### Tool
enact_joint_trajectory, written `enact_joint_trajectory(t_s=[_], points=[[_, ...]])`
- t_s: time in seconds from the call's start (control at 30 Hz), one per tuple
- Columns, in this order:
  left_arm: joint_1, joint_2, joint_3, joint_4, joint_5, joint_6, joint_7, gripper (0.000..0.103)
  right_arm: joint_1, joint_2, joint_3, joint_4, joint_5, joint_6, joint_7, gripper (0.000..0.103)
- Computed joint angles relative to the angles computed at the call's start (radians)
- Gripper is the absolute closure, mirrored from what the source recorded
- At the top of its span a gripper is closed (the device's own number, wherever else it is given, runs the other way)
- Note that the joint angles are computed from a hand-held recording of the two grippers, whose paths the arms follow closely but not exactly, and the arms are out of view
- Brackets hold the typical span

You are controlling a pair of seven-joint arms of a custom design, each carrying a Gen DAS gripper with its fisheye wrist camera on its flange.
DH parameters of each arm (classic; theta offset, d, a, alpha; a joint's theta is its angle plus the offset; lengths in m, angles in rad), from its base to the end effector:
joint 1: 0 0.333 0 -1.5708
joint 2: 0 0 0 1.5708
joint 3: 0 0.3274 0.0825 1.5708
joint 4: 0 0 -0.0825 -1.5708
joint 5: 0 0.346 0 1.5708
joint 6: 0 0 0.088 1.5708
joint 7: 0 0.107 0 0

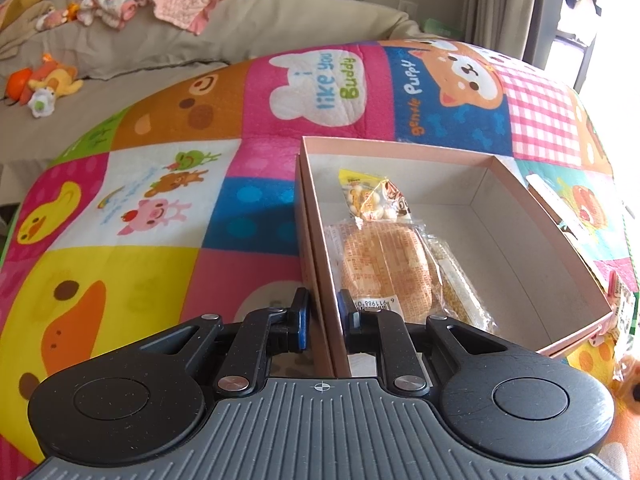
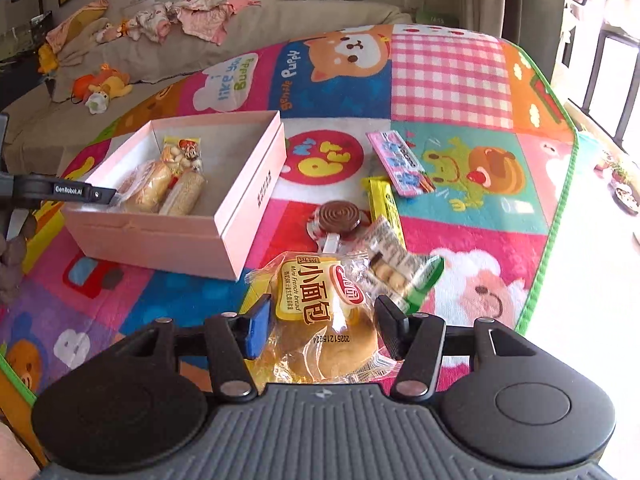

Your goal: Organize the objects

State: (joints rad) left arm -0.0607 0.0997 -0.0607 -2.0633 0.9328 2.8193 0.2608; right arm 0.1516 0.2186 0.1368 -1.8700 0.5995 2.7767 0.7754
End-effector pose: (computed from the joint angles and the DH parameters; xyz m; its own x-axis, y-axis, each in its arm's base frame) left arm 0.5627 -0.1077 0.4785 0.3323 -0.9361 0.1156 -0.6242 -0.3102 -0.7170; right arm 0.6080 0.1471 0.5021 0.5549 -0.8317 -0.0184 -0.5985 -0.3838 -0.7032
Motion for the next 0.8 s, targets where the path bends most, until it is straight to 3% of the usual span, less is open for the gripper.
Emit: enact_joint_trajectory(t_s=[0.23, 0.3, 0.4, 0.53, 0.7, 0.73, 0.77, 0.8], points=[[-0.005, 0.000, -0.004, 0.005, -0.012, -0.021, 0.013, 0.086, -0.009, -0.068, 0.005, -0.122, 0.141, -0.008, -0.057, 0.042], [-0.005, -0.001, -0.005, 0.005, -0.014, -0.023, 0.015, 0.086, -0.007, -0.079, -0.002, -0.123, 0.166, -0.054, -0.087, 0.032], [-0.005, -0.001, -0.005, 0.005, -0.015, -0.023, 0.018, 0.086, 0.004, -0.096, -0.012, -0.125, 0.200, -0.113, -0.147, 0.027], [-0.004, -0.001, -0.005, 0.004, -0.015, -0.023, 0.018, 0.086, 0.035, -0.090, -0.025, -0.119, 0.205, -0.064, -0.155, 0.015], [-0.003, -0.002, -0.005, 0.002, -0.017, -0.021, 0.021, 0.086, 0.044, -0.045, -0.034, -0.075, 0.131, -0.048, -0.037, 0.017], [-0.003, -0.003, -0.005, 0.002, -0.016, -0.021, 0.020, 0.086, 0.047, -0.040, -0.036, -0.075, 0.102, -0.040, -0.016, 0.022], [-0.004, -0.002, -0.005, 0.002, -0.015, -0.022, 0.020, 0.086, 0.040, -0.038, -0.030, -0.073, 0.100, -0.051, -0.018, 0.036], [-0.003, -0.003, -0.005, 0.002, -0.015, -0.022, 0.020, 0.086, 0.031, -0.041, -0.023, -0.071, 0.113, -0.065, -0.028, 0.041]])
